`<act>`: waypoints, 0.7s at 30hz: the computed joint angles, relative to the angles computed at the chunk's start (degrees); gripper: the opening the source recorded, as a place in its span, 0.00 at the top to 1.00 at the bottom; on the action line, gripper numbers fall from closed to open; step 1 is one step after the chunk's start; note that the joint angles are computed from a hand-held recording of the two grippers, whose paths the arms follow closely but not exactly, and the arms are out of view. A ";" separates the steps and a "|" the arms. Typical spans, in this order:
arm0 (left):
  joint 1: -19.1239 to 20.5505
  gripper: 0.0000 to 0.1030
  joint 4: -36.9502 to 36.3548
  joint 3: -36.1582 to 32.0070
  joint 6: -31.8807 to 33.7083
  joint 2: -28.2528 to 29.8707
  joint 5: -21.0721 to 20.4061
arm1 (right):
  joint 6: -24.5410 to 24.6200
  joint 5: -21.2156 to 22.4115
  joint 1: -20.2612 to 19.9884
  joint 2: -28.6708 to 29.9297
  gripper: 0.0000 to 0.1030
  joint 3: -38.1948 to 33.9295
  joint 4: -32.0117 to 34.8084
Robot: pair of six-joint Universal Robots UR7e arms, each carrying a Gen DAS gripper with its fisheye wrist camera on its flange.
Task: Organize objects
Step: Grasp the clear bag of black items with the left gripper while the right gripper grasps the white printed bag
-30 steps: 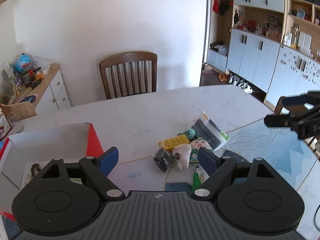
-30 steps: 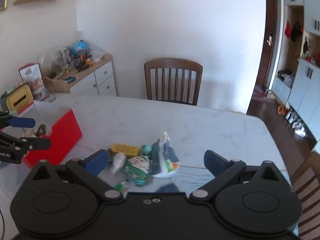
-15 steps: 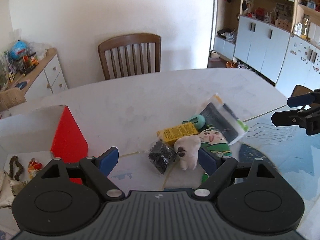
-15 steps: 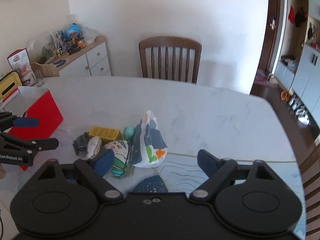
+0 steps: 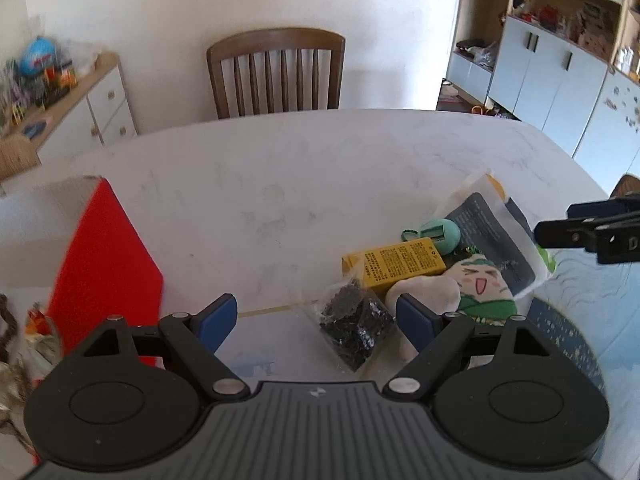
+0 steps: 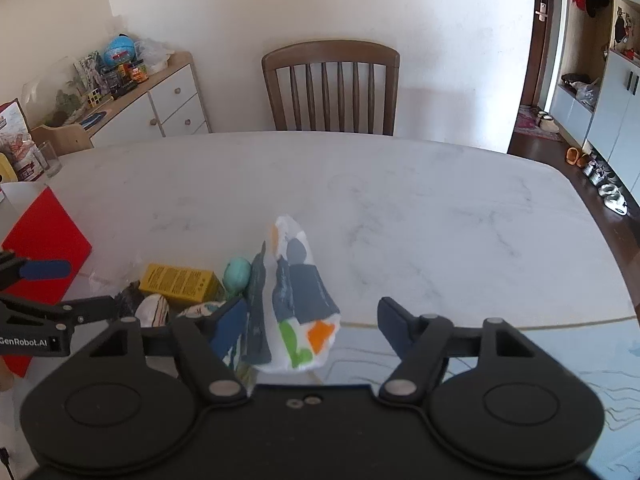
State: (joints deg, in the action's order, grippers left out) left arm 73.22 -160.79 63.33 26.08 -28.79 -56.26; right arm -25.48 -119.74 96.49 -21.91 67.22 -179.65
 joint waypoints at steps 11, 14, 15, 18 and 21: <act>0.93 0.18 6.84 -4.85 -5.05 2.31 -0.98 | 3.37 0.93 -0.70 3.31 0.47 -6.24 5.49; 1.10 0.30 8.76 -5.33 -6.17 2.30 -1.63 | 3.21 0.79 -0.70 4.00 0.50 -7.12 6.33; 1.19 0.39 9.46 -5.38 -6.63 2.22 -2.15 | 3.06 0.76 -0.70 4.21 0.52 -7.34 6.44; 1.18 0.58 10.19 -5.12 -6.41 2.17 -2.48 | 3.04 0.43 -0.62 4.90 0.60 -8.40 7.27; 0.99 0.63 9.93 -4.80 -6.20 2.05 -2.49 | 3.58 0.40 -0.61 5.27 0.67 -9.05 7.67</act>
